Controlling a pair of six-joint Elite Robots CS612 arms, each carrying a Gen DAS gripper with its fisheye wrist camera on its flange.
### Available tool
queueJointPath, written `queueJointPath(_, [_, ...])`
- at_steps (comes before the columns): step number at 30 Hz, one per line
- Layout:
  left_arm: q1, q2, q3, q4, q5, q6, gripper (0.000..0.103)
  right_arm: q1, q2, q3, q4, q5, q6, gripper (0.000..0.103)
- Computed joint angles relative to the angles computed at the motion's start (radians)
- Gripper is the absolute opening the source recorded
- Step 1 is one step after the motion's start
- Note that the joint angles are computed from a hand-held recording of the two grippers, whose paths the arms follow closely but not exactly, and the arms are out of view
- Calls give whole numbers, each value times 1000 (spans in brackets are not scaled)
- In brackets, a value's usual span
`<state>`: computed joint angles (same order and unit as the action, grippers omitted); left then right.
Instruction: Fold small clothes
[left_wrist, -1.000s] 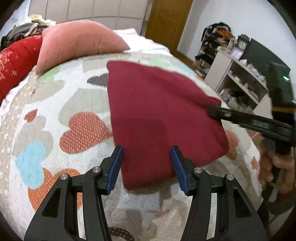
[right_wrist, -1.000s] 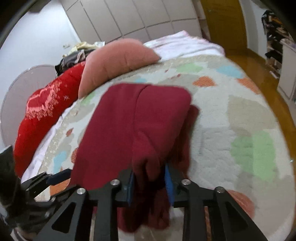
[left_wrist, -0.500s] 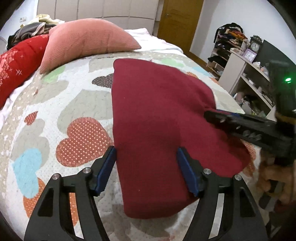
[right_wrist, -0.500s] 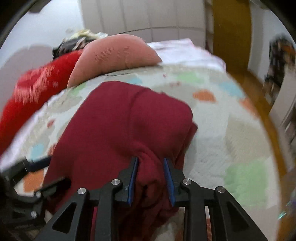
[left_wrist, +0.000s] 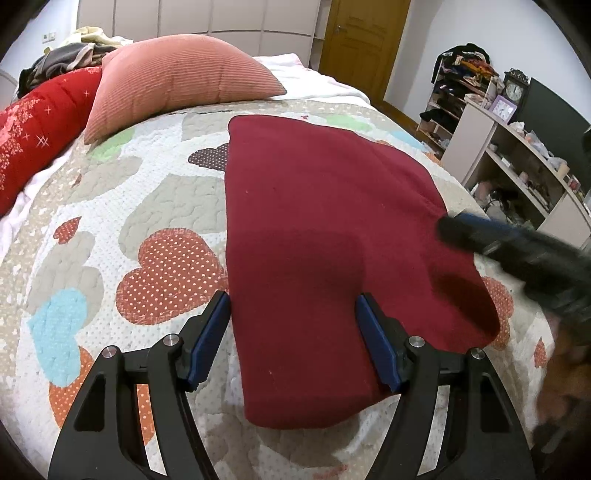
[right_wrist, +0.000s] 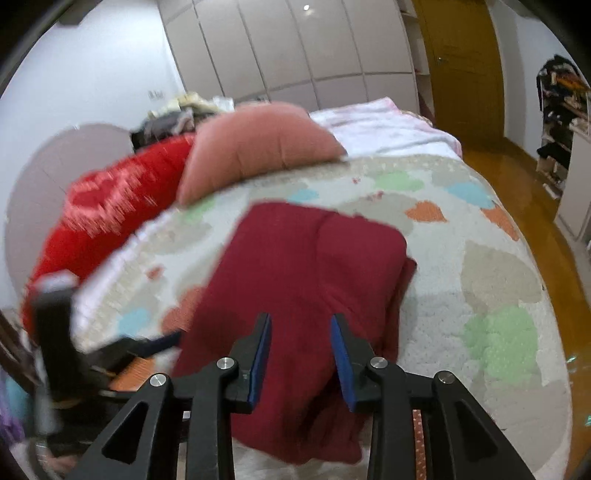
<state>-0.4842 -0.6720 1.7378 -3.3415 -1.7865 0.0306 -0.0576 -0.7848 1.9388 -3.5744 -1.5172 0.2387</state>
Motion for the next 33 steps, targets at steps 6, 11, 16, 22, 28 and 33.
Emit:
queueJointPath(6, [0, -4, 2, 7, 2, 0, 71, 19, 21, -15, 45, -124, -29, 22])
queueJointPath(11, [22, -13, 1, 2, -57, -18, 71, 4, -9, 31, -10, -66, -15, 25])
queueJointPath(16, [52, -8, -37, 37, -135, -66, 73, -22, -2, 65, -142, -80, 97, 85])
queueJointPath(22, [72, 28, -110, 135, -235, -119, 75, -81, 39, 25, -110, 94, 206, 85])
queueJointPath(28, [75, 80, -184, 197, -329, -153, 79, -148, 126, -71, -89, 359, 337, 85])
queueJointPath(33, [70, 81, -184, 184, -321, -189, 66, -138, 149, -109, -98, 372, 293, 51])
